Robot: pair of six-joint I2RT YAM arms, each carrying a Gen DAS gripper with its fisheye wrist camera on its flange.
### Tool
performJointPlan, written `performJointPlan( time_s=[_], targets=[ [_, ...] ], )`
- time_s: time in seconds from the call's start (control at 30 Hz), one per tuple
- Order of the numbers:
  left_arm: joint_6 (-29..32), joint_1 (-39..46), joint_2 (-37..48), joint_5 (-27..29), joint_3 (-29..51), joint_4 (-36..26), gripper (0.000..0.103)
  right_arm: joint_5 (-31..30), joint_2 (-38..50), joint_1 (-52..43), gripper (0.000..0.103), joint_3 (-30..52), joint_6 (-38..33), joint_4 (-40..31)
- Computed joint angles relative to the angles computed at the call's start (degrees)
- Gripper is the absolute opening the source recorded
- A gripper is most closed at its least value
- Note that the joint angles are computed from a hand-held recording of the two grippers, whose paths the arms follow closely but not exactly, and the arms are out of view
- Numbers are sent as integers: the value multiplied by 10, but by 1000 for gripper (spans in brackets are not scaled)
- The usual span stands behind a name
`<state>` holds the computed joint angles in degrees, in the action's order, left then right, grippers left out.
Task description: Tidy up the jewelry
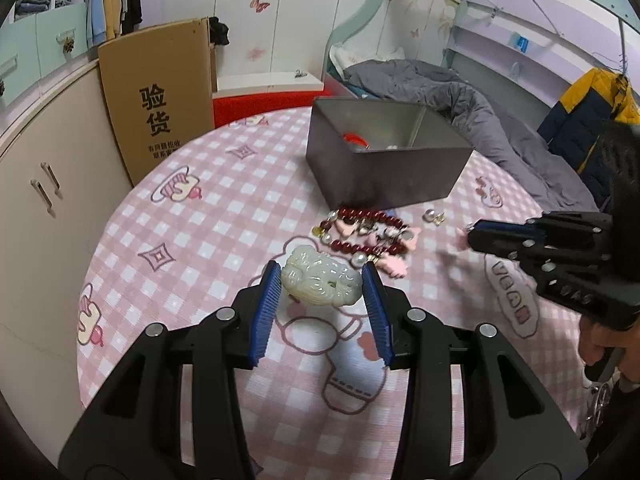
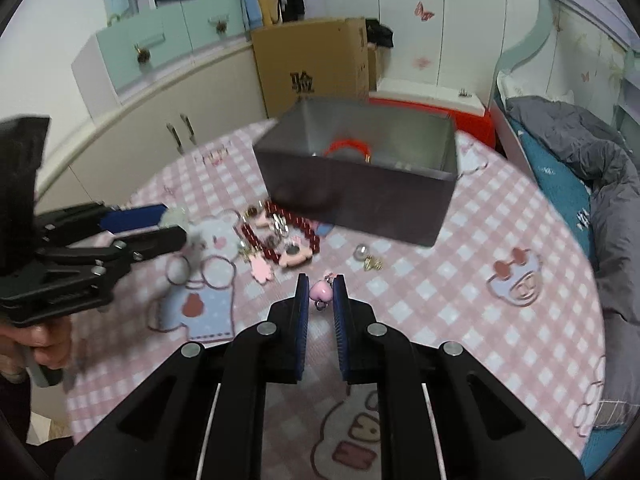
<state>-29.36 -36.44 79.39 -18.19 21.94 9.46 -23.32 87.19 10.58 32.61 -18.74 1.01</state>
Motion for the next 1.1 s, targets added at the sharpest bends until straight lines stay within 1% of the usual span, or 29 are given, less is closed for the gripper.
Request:
performJointPlan(
  time_s=[0.17, 0.37, 0.5, 0.6, 0.77, 0.87, 0.97, 1.1],
  targets=[
    [0, -13, -33, -17, 7, -22, 41, -39, -68, -33, 10, 7, -9, -48],
    [12, -21, -86, -39, 24, -61, 41, -56, -127, -39, 10, 35, -7, -84],
    [35, -16, -114, -50, 53, -86, 41, -68, -139, -45, 10, 70, -3, -97],
    [59, -12, -118, -56, 84, -93, 41, -72, -142, -47, 11, 97, 5, -101],
    [94, 15, -87, -39, 142, -87, 41, -85, -120, -51, 11, 143, 21, -97],
    [103, 33, -67, -15, 166, -80, 41, -86, -85, -48, 11, 176, 31, -93],
    [113, 47, -27, 6, 200, -74, 41, -92, -45, -49, 11, 207, 37, -94],
    [118, 63, 28, 36, 236, -71, 41, -80, 14, -40, 11, 243, 50, -92]
  ],
)
